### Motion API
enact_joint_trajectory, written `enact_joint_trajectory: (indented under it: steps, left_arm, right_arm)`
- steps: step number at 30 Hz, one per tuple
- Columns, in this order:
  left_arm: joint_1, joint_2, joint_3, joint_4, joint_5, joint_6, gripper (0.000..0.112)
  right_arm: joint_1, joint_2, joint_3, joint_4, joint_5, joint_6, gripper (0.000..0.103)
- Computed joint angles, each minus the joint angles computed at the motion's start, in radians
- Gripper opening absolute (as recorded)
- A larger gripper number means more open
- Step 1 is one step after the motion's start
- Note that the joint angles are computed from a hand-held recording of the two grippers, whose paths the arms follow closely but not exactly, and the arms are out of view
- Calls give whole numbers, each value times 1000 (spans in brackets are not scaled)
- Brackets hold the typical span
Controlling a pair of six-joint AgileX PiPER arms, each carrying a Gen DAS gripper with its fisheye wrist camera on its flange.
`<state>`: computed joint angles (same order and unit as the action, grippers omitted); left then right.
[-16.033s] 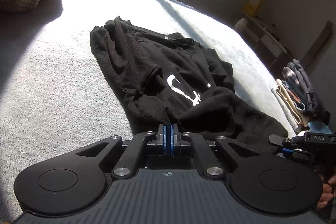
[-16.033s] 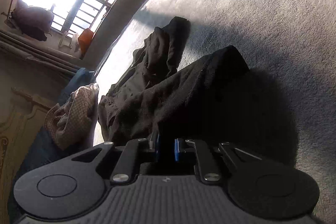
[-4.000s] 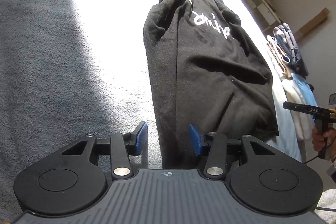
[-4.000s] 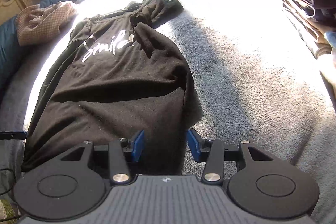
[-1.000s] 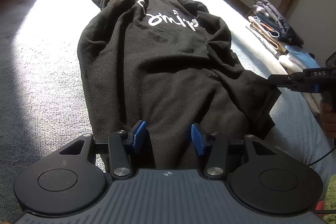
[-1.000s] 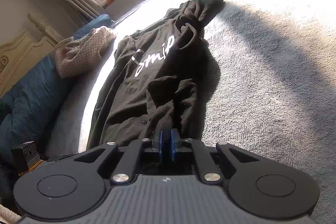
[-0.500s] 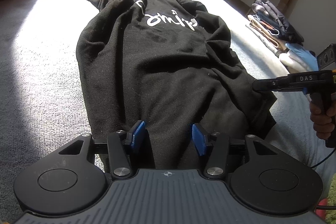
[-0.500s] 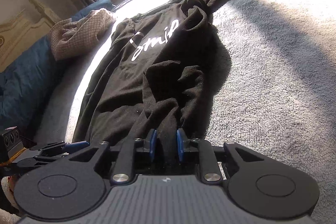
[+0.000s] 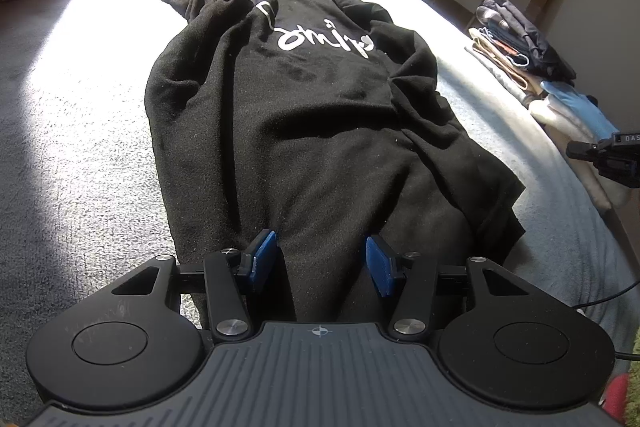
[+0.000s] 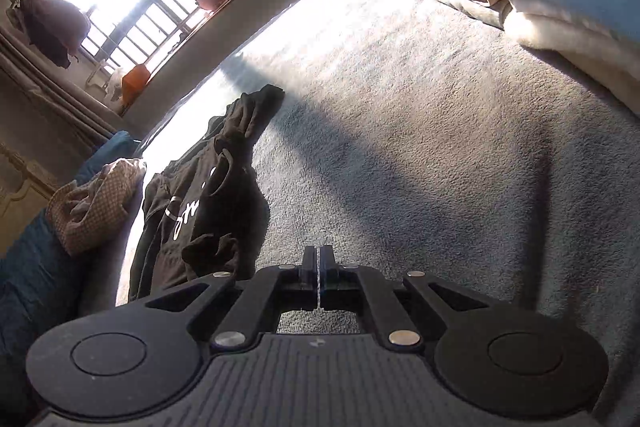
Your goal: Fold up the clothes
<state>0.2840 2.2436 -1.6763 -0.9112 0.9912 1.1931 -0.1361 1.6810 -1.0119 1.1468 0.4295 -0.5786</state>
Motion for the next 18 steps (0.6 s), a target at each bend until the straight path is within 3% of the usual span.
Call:
enact_joint_trajectory:
  steps: [1,3,4,5,7,9,11,15,18]
  left_arm:
    - [-2,-2,3,1,-5,0,50]
    - [-4,-9,14,0,-14,2,50]
    - [-5,-11,17,0,-18,1,50]
    - [-6,-13,19,2,-21,0,50]
    - [-9,-15,21,5,-26,-3,50]
    - [-9,-13,18,8,-25,-4,50]
    - [-8,-12,17,8,-23,-2,50]
    - [-1,-5,9,1,-8,6,50]
    - [6,3,1,-5,6,10,50]
  right_arm:
    - [15,23,-13,30,25,-28,5]
    - [53,81,-52,78,68,-62,19]
    - [76,115,-77,94,83,-68,33]
    - [97,149,-105,107,99,-71,41]
    - [142,222,-180,61,116,-15,43]
    - [176,271,-242,-14,115,45,42]
    - [209,296,-285,-78,101,81,4]
    - [210,154,-164,32,-22,-47,4]
    - [147,30,-77,-77,-96,92,3]
